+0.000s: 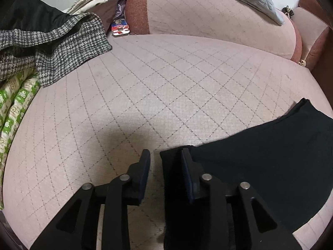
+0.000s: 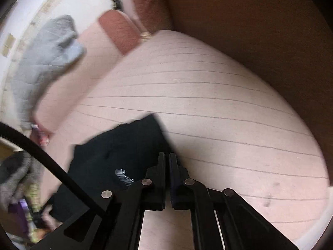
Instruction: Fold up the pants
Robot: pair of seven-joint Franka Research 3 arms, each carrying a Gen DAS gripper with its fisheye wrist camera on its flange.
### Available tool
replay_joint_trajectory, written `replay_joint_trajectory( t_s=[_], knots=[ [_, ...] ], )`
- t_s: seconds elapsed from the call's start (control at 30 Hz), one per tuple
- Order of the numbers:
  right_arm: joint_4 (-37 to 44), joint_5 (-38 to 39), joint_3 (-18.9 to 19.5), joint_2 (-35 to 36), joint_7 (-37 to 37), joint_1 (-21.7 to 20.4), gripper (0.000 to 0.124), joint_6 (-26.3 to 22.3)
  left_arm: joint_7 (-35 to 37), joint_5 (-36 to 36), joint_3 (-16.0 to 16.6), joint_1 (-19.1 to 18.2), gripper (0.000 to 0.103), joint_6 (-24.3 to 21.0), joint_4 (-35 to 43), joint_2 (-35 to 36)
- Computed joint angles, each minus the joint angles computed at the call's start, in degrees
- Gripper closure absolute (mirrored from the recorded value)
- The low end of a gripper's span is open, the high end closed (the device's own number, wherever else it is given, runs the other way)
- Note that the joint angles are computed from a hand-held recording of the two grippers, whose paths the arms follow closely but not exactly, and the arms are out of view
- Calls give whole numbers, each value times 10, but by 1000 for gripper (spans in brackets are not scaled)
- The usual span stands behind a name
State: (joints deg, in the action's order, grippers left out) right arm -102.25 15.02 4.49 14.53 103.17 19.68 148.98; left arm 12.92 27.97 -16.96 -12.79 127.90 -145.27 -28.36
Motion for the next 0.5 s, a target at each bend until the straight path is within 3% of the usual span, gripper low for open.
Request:
replay_joint_trajectory(
  t_s=[0.07,0.17,0.2,0.23,0.3,0.43,0.5],
  knots=[
    [-2,-93,-32,4,70,26,121,-10,-6,1,-4,1,59,-15,3,0],
    [-41,-43,-16,-6,75,3,117,49,-1,-17,7,-6,57,-16,-2,-13],
    [-55,25,8,-12,32,-21,99,63,0,-22,9,-7,57,-16,-5,-20],
    [-61,99,32,-14,-21,-43,68,65,-1,-28,10,-9,57,-17,-8,-28],
    [-67,190,53,-14,-85,-57,52,74,-6,-36,8,-11,57,-17,-17,-47],
    [-37,297,71,22,-157,-59,53,60,-42,-64,0,-25,57,-16,-47,-106],
    [-32,300,66,34,-146,-37,52,96,-64,-78,-6,-34,57,-11,-62,-136]
  ],
)
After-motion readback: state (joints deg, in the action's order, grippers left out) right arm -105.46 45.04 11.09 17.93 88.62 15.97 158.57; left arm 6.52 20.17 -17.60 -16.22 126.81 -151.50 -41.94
